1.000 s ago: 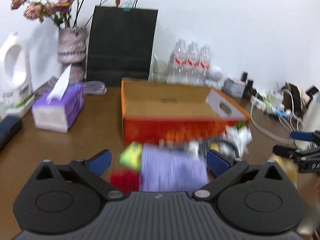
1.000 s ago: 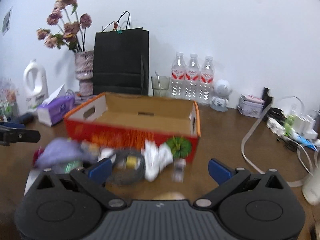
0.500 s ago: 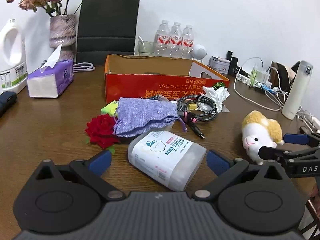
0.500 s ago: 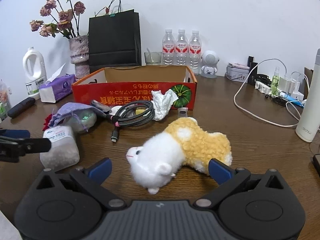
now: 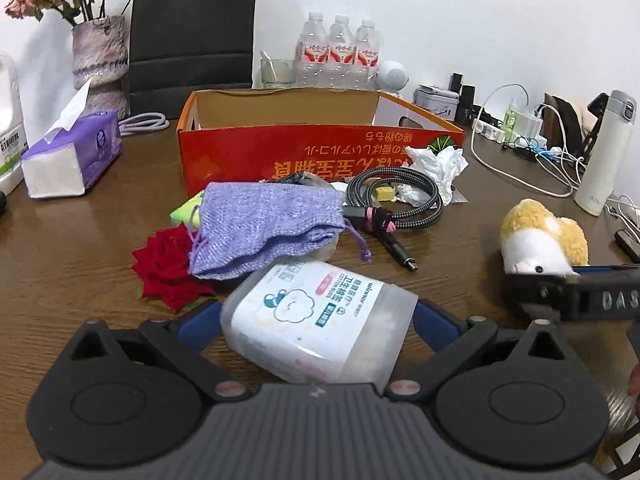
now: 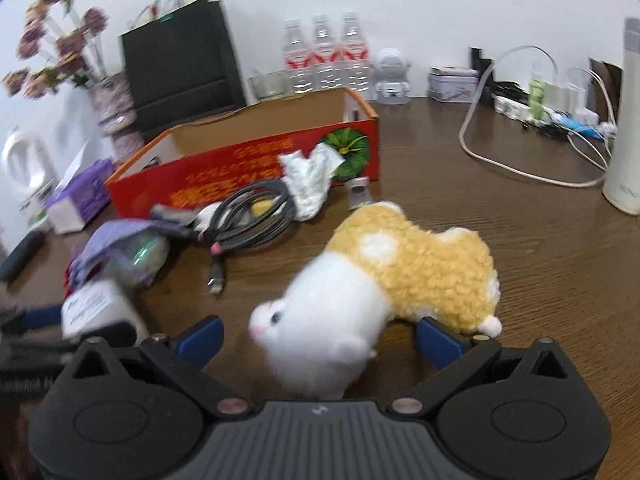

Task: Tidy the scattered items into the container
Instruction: 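Grasp the clear wipes box with the left gripper while the right grasps the plush sheep, then carry the wipes box and plush sheep into the cardboard box and release both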

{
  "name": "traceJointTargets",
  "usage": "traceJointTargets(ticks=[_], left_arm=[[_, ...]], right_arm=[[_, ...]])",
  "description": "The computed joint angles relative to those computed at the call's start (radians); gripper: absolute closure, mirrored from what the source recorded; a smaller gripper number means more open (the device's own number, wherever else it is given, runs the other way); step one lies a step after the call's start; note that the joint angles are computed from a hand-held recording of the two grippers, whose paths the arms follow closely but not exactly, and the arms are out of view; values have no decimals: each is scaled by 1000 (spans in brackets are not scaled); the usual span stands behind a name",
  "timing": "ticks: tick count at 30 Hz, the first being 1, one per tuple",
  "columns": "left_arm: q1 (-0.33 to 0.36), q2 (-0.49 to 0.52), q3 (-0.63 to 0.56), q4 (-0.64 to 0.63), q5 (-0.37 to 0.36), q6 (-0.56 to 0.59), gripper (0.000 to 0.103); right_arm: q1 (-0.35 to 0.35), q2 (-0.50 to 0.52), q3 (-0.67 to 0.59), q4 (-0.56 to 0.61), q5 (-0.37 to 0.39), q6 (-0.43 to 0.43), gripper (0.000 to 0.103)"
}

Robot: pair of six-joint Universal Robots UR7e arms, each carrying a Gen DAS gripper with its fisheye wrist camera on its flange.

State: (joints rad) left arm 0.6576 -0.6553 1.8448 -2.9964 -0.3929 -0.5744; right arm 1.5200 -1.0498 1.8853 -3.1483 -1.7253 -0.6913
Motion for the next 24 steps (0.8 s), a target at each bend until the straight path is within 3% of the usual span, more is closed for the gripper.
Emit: traceJointTargets(ticks=[3,5,7,8,15,19,24], left_arm=[[2,9,-10,15,-2,-40,0],[3,16,-15,19,0,-60,1],[1,22,-20,17,10,-66,3],[0,25,-21,11,13,-66,3],[-11,39,-5,-60,37,-43,9],[-41,46,32,-116,74,-20,11],[-82,64,75,-277,109,83,13]], right_arm=[[-3,24,-17,-44,14,-3,3],[0,41,-32,-62,-3,-12,14],[-5,45,-42,-51,-6,-13,36],[-8,44,-47,-39,-5,-15,42],[-41,9,-11,-31,41,-127,47],[-71,-38,18,19,106,-150,49],[-96,-65,52,-11,169,-144,51]])
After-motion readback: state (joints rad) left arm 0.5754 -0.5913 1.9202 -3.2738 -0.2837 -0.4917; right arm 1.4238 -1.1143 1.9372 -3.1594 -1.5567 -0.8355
